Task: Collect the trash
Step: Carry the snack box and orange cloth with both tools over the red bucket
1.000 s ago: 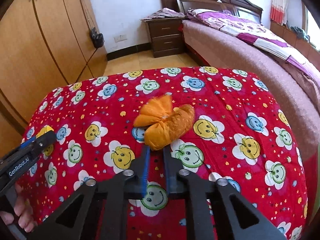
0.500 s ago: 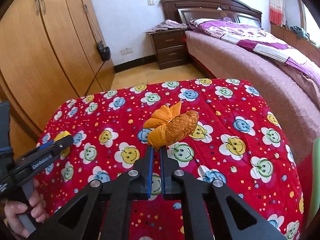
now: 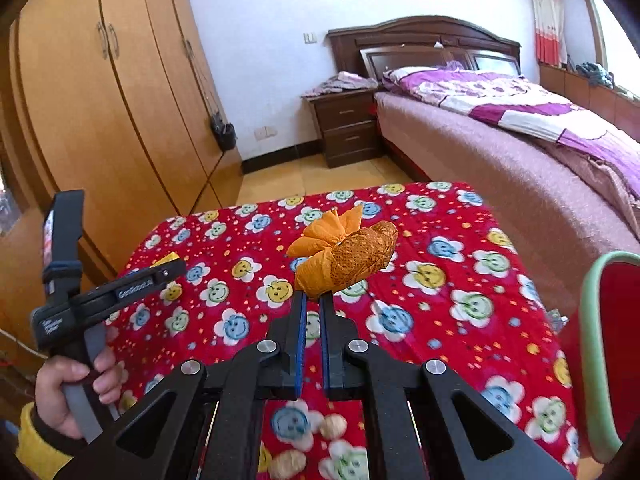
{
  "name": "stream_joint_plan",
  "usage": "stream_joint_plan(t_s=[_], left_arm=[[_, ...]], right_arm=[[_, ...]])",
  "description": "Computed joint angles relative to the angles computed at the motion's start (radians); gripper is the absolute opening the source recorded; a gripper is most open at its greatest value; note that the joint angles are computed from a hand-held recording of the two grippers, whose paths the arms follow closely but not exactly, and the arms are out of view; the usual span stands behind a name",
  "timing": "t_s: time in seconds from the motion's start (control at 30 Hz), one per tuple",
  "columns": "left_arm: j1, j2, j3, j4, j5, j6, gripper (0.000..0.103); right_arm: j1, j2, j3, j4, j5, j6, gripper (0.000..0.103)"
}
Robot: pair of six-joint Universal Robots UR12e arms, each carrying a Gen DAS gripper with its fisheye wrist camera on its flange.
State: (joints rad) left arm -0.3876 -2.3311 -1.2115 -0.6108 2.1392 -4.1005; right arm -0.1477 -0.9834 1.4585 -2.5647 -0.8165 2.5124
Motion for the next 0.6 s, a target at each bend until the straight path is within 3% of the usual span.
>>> stream_joint_plan(t_s=[0.6], left_arm=[[-0.062, -0.012, 0.072, 0.034, -0.042, 0.087, 0.049]], right_arm=[[-0.107, -0.065, 0.095, -0.081, 0.094, 0.039, 0.006]])
